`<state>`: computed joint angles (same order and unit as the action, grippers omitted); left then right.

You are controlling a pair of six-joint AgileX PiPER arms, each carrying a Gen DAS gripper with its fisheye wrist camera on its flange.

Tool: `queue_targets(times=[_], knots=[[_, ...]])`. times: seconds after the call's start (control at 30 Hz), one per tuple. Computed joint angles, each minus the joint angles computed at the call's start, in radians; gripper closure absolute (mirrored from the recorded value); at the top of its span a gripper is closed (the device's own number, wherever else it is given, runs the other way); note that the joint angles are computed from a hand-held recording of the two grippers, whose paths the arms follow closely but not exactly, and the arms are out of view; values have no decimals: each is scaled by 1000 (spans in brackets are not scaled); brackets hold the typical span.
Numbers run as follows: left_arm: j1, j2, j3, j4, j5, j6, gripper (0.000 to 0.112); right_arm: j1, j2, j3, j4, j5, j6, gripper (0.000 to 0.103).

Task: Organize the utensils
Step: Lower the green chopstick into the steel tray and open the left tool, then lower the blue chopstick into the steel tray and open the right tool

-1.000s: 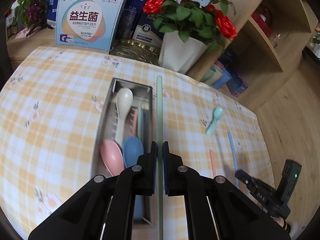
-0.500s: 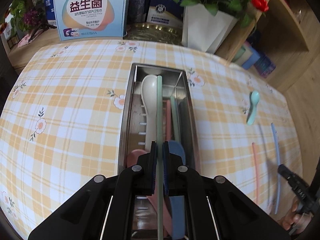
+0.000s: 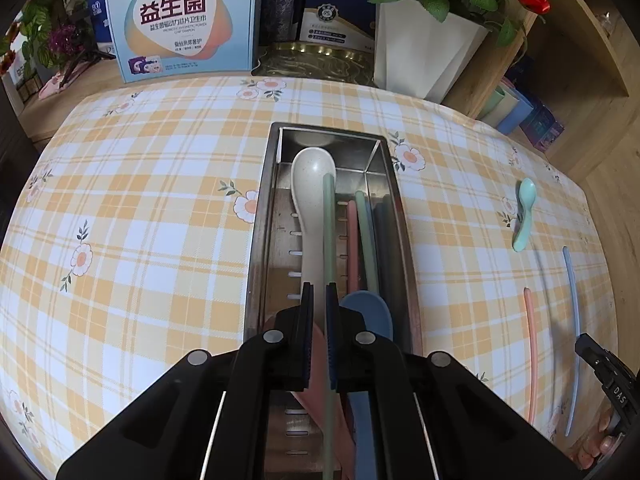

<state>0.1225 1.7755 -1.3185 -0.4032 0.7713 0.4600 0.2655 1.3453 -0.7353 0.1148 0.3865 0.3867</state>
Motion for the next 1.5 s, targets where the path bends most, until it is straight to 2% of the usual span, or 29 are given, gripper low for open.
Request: queue_targets(times=[0.1,0.3,0.37,0.57,0.67,0.93,1.1,1.5], knots=[[18,-23,5,-33,18,35,103,4,-1,-13,-5,13,7,97],[68,-106,46,-84,26,150,66,44,18,-68,-22,46,35,97],[82,-137,65,-82,16,171,50,66,39,-101,-20,61,39,97],[173,-199,104,-136,35,296,21,147,131,-238,-26,113,71,97],[224,-199,100,-164,62,352,16,198,192,-327,-42,146,101,97],[363,-184,113,-234,94,491,15,284,360,-560,-46,239,165,97],[430,-175,126,-292,124,587,15,326,512,-770,-58,345,212,97],[525,-164,110,-342,169,647,15,338,744,-1102,-49,523,326,97]])
